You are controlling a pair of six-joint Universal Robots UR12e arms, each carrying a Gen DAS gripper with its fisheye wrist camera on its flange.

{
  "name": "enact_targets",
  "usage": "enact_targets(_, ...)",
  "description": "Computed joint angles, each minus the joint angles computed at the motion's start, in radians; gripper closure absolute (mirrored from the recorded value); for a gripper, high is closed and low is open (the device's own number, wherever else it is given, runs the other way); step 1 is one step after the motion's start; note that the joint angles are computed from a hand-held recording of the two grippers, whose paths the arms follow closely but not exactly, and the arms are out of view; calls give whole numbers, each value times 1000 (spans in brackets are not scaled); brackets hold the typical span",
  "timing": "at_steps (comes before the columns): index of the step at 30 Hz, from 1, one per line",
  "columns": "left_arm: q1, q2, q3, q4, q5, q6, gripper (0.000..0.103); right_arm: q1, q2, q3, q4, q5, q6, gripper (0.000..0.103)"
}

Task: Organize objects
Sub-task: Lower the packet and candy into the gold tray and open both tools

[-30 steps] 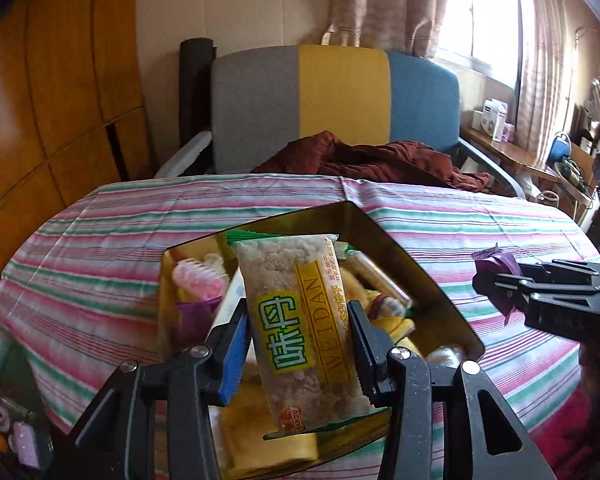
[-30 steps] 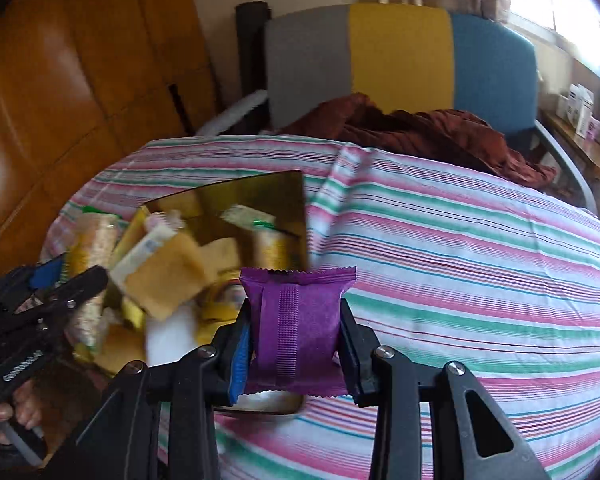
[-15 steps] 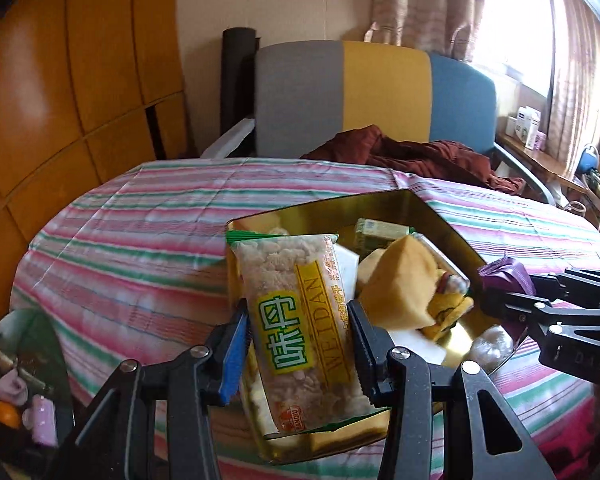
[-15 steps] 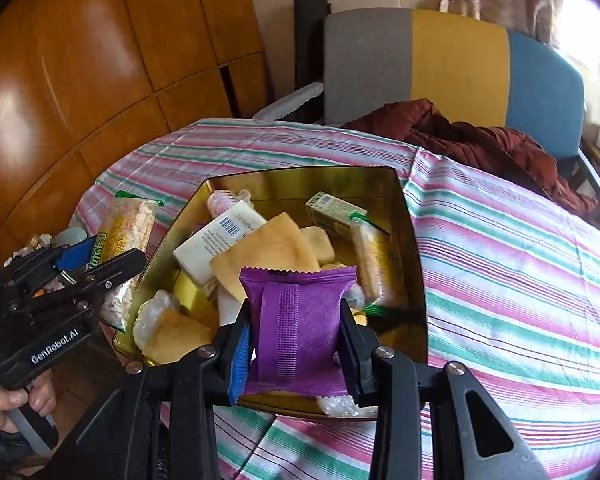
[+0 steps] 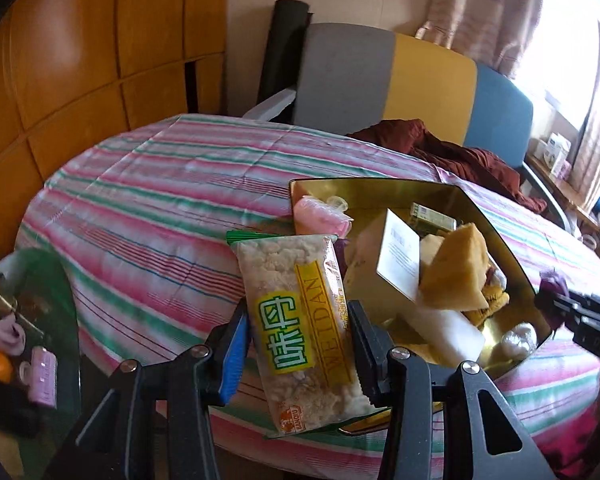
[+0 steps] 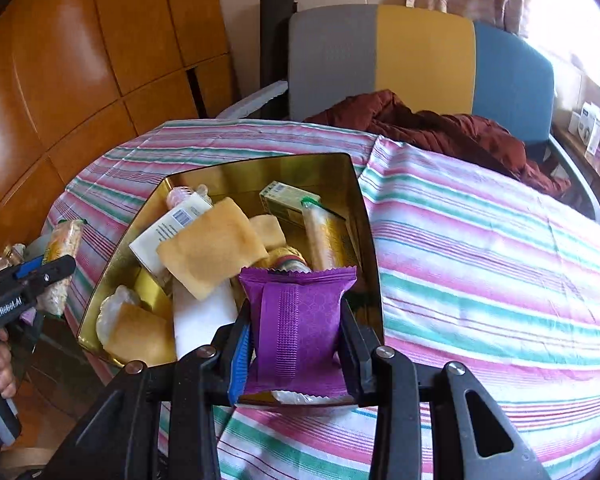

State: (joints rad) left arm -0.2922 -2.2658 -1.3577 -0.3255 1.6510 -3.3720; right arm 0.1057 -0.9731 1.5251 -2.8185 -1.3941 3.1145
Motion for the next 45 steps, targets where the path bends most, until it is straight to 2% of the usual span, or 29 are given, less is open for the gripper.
enact_targets(4, 7, 2, -5, 11, -56, -8, 56, -6, 2, 0, 12, 35, -15, 66)
enact_targets(10, 2, -6, 6, -12, -164, 39, 56, -1, 11, -12, 34, 80, -53, 66)
enact_targets(14, -14, -28, 41, -47, -190, 70, 56, 14, 31, -42, 62, 52, -84, 66)
enact_targets(18, -29, -60, 94, -72, -201, 87, 56, 15, 52, -73, 96, 29, -64, 66)
enact_targets(22, -42, -107, 169, -136, -185, 105, 57, 15, 78, -108, 144, 16, -50, 66)
enact_targets(30, -47, -170, 277, -199, -138, 76, 58, 22, 126, -168, 196, 3, -32, 65)
enact_targets(31, -47, -170, 277, -199, -139, 72, 58, 20, 125, -163, 191, 15, -28, 64)
enact_targets(33, -47, -168, 271, -193, -140, 75, 57, 13, 120, -152, 198, 41, -21, 55)
enact_targets(35, -48, -160, 255, -183, -142, 83, 57, 9, 116, -142, 198, 60, -22, 55)
enact_targets(45, -47, -125, 185, -147, -176, 85, 54, 10, 93, -97, 148, 39, -16, 53)
